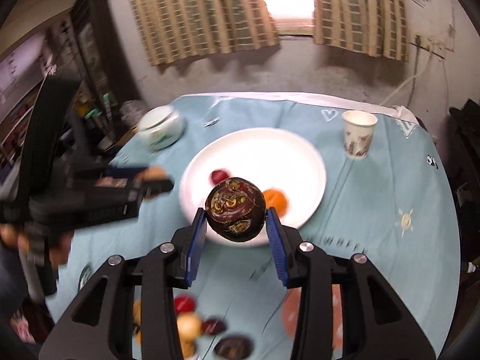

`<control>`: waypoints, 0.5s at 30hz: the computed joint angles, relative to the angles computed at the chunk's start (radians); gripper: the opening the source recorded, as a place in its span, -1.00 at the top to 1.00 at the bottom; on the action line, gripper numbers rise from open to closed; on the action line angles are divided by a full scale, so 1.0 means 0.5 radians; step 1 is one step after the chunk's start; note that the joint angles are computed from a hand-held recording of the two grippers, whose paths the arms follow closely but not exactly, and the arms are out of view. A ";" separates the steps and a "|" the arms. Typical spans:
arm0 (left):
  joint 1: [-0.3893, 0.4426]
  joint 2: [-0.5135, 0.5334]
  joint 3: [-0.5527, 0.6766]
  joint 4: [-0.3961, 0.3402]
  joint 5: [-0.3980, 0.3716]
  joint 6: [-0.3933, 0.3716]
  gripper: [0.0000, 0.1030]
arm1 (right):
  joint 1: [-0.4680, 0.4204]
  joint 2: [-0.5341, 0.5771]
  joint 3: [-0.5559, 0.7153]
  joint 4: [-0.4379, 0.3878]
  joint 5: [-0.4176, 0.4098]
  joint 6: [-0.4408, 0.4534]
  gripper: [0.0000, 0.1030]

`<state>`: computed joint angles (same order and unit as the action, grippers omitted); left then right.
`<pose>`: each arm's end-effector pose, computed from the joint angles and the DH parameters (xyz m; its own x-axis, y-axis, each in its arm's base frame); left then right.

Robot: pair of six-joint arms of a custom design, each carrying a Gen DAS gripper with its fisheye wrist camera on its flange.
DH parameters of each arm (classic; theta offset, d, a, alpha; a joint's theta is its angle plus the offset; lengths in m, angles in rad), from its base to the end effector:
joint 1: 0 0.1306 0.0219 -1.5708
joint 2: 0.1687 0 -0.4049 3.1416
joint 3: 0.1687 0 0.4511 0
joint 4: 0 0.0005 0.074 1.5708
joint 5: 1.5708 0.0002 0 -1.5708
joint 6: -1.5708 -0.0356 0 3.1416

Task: Organize fruits
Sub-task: 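Carry the tan fruit and the brown patterned fruit over the white plate, then open both grippers to release the two fruits onto the plate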

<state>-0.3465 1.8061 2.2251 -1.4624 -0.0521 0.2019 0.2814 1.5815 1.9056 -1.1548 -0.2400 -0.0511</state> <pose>0.6100 -0.2188 0.5917 -0.8593 0.0974 -0.5021 0.1451 0.9878 -0.0568 0.5692 0.1728 0.5923 -0.7301 -0.1594 -0.6645 -0.3869 0.8979 0.2097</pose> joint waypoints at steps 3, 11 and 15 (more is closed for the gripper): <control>-0.003 0.149 0.121 -0.086 -0.061 -0.007 0.15 | -0.027 0.257 0.278 -0.102 0.114 -0.015 0.21; -0.006 0.254 0.084 -0.091 -0.079 0.004 0.16 | -0.050 0.716 0.703 -0.322 0.210 -0.064 0.21; -0.005 0.309 0.143 -0.065 -0.104 -0.022 0.14 | -0.037 0.854 0.858 -0.403 0.181 -0.033 0.19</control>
<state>-0.3488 1.9604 2.2966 -1.4950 -0.1040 0.1907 0.2630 2.0085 2.3344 -1.3561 -0.1493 -0.0674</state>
